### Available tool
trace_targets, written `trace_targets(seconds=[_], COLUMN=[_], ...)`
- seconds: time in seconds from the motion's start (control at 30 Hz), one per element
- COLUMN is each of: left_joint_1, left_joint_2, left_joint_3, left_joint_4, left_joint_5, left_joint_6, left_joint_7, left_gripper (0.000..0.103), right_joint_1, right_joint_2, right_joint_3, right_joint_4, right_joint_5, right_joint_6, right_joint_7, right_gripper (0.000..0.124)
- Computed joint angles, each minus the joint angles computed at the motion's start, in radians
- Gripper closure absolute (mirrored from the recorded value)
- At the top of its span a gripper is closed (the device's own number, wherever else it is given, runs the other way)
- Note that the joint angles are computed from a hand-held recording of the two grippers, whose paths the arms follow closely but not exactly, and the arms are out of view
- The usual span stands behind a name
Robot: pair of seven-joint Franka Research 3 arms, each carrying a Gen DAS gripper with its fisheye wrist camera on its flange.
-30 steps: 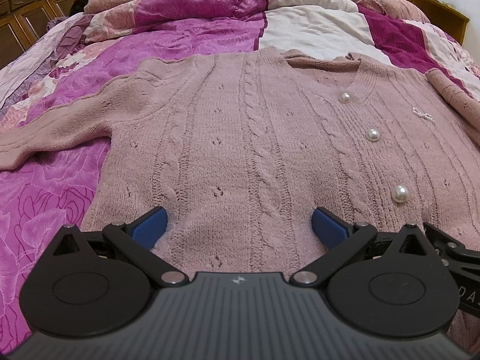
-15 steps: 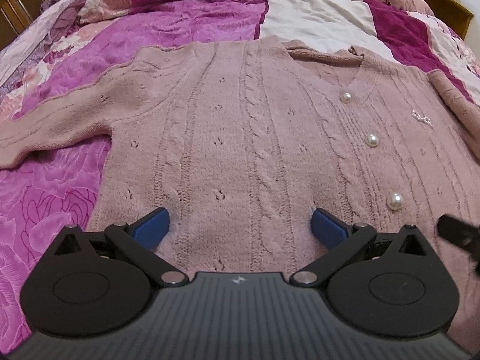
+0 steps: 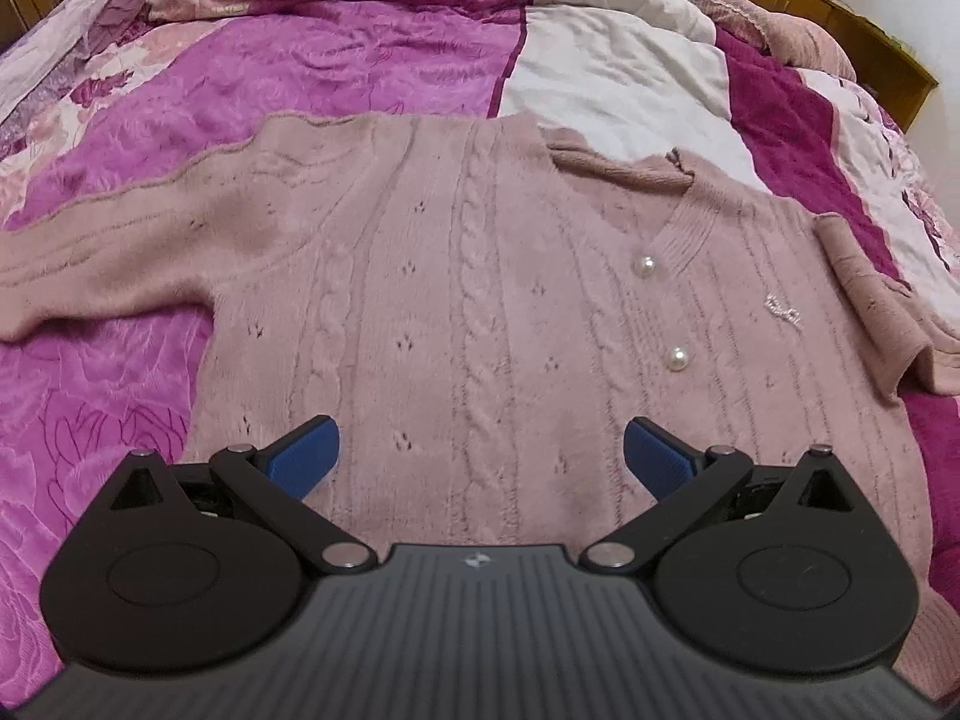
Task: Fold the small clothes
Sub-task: 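Move the right gripper to the cardigan sleeve cuff and close on it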
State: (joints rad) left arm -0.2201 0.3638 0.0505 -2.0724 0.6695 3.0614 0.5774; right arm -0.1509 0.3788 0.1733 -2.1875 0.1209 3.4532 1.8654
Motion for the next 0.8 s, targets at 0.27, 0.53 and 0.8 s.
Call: trace_targets(seconds=[0.27, 0.53, 0.8], left_joint_1=[-0.004, -0.019, -0.017], left_joint_2=[0.028, 0.046, 0.052], left_joint_3=[-0.019, -0.007, -0.010], left_joint_4=[0.053, 0.078, 0.080], left_joint_5=[-0.007, 0.025, 0.059], left_joint_6=[-0.048, -0.089, -0.101], left_joint_7=[0.017, -0.005, -0.027], left_gripper=[0.000, 0.000, 0.000], right_joint_1=[0.041, 0.036, -0.021], right_joint_2=[0.086, 0.191, 0.292], right_joint_3=[-0.100, -0.146, -0.101], right_joint_4=[0.112, 0.240, 0.356], right_joint_5=[0.115, 0.192, 0.218], right_joint_6=[-0.016, -0.076, -0.107], right_joint_7=[-0.053, -0.094, -0.136], right_gripper=[0.021, 0.021, 0.021])
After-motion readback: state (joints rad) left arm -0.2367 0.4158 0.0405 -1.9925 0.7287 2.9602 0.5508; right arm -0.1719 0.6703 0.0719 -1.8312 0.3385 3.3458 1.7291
